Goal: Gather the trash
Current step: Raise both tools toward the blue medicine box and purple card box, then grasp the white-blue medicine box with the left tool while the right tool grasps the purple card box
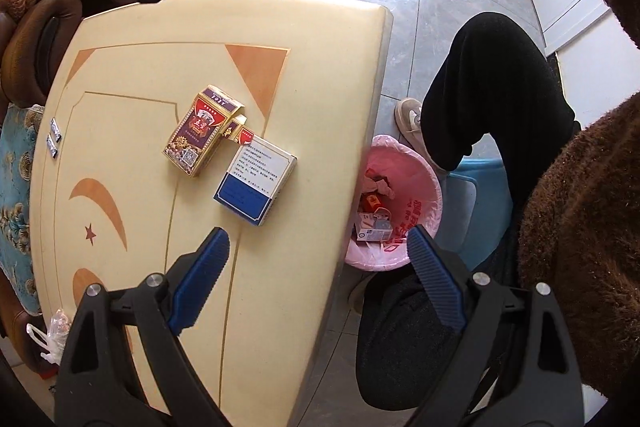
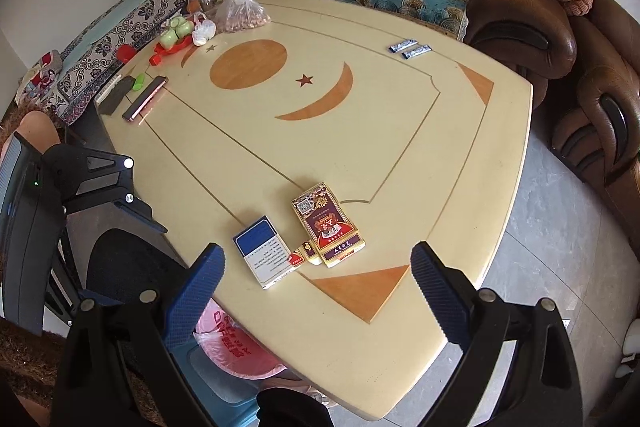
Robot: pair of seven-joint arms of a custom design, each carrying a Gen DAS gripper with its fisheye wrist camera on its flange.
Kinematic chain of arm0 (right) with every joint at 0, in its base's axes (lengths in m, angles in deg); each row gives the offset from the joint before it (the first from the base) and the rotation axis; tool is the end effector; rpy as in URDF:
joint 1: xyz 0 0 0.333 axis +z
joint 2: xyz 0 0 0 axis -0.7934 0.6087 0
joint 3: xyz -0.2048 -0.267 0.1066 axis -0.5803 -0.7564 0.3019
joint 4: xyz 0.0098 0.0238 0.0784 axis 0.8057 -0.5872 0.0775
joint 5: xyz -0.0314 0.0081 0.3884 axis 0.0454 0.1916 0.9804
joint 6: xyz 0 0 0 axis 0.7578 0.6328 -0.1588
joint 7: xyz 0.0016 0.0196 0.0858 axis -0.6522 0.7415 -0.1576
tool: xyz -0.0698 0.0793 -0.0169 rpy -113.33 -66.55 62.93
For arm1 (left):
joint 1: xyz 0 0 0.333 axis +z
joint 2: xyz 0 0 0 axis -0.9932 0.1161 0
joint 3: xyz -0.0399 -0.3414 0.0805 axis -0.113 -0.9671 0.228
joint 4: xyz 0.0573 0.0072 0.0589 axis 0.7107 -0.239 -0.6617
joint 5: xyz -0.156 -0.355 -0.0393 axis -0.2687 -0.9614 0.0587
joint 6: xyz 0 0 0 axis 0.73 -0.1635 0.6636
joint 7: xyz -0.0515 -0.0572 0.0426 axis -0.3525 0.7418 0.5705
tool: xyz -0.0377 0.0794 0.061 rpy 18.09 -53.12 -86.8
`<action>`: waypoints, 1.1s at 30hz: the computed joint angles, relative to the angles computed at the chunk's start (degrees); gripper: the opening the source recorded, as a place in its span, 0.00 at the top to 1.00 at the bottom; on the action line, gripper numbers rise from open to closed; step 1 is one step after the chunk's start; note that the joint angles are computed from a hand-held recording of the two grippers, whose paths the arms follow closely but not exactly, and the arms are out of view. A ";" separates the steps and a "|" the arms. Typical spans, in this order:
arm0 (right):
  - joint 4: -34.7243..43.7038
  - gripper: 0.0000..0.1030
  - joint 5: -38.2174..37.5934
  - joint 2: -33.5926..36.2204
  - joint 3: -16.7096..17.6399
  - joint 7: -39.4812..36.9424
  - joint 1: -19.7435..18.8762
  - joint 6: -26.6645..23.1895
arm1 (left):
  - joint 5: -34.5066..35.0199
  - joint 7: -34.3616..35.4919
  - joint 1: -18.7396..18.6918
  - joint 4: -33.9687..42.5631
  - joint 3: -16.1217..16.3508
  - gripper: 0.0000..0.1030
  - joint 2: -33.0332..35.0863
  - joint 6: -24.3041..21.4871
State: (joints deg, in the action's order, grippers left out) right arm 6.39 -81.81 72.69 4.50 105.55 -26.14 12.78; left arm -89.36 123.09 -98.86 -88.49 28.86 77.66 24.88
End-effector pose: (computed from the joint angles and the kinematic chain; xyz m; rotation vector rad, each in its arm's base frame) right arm 0.4599 0.3185 0.7912 -2.0644 1.8145 -0.2481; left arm 0.4563 -0.2713 0.7549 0.3998 3.1044 -0.1887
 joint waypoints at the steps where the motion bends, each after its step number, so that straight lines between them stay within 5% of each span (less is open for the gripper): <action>1: -0.42 0.11 0.87 0.60 -0.28 -0.72 -0.29 0.07 | 0.53 -0.05 -0.23 -0.04 -0.22 0.14 0.68 0.21; 11: -1.02 0.11 8.97 8.49 -1.91 -7.54 -2.34 -0.53 | 5.28 -1.67 -2.69 -0.78 -1.57 0.14 6.41 2.87; 33: 4.75 0.11 10.04 19.32 -2.62 -20.20 -2.16 -8.35 | 6.94 -1.69 -3.75 -2.18 -1.75 0.14 11.81 5.39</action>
State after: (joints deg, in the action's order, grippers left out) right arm 11.14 -71.77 92.01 1.87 85.35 -28.31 4.42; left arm -82.43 121.39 -102.61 -90.67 27.11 89.47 30.27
